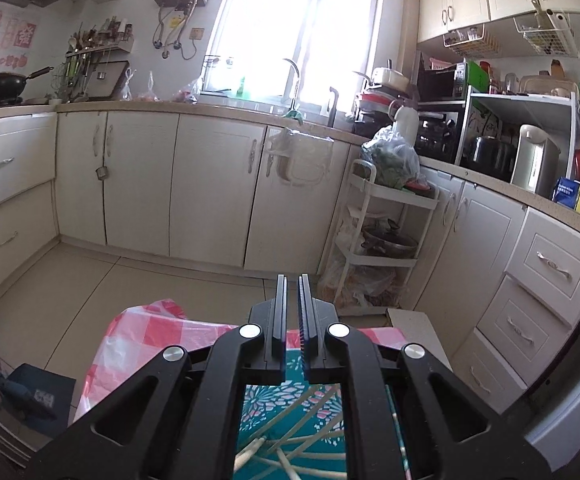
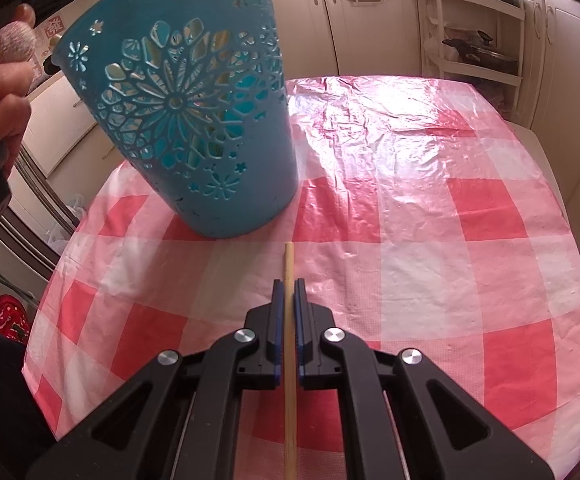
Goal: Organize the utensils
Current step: 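Lift the stick with the left tool over the teal basket and release it, then carry the stick with the right tool over the basket and release it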
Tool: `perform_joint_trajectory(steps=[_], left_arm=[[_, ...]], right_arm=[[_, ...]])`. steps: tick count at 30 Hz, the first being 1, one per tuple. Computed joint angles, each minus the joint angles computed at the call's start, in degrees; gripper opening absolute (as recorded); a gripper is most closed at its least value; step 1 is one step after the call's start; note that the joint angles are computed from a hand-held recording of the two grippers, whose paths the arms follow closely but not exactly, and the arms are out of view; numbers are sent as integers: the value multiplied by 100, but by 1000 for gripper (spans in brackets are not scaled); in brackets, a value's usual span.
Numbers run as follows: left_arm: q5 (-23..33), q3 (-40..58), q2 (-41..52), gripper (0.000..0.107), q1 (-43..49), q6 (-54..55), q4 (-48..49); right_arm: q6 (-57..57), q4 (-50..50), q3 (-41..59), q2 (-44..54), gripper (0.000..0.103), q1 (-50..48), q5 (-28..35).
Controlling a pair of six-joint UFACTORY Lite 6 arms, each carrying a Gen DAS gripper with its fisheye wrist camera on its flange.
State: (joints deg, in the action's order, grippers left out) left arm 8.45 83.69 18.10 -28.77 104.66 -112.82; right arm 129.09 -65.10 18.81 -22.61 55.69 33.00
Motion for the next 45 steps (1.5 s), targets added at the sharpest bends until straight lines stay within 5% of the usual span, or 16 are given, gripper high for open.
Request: perform_joint_trajectory(steps=[2, 5, 12, 23, 32, 45], left_arm=[[6, -419, -414, 18, 114, -122, 177], [86, -1373, -1369, 49, 463, 680, -687], [856, -2539, -2597, 65, 1839, -1542, 1423], [650, -2066, -1810, 68, 1966, -4424, 4619], [503, -2154, -2027, 79, 1771, -4815, 5261], [359, -2181, -1926, 81, 1612, -5235, 5755]], right_arm=[[44, -14, -35, -54, 6, -5, -28], [210, -118, -213, -291, 6, -65, -150], [-230, 222, 277, 315, 6, 132, 215], [-1229, 1237, 840, 797, 6, 625, 877], [-1262, 1322, 1054, 1095, 5, 858, 1187], [34, 1139, 401, -927, 5, 1945, 1730]])
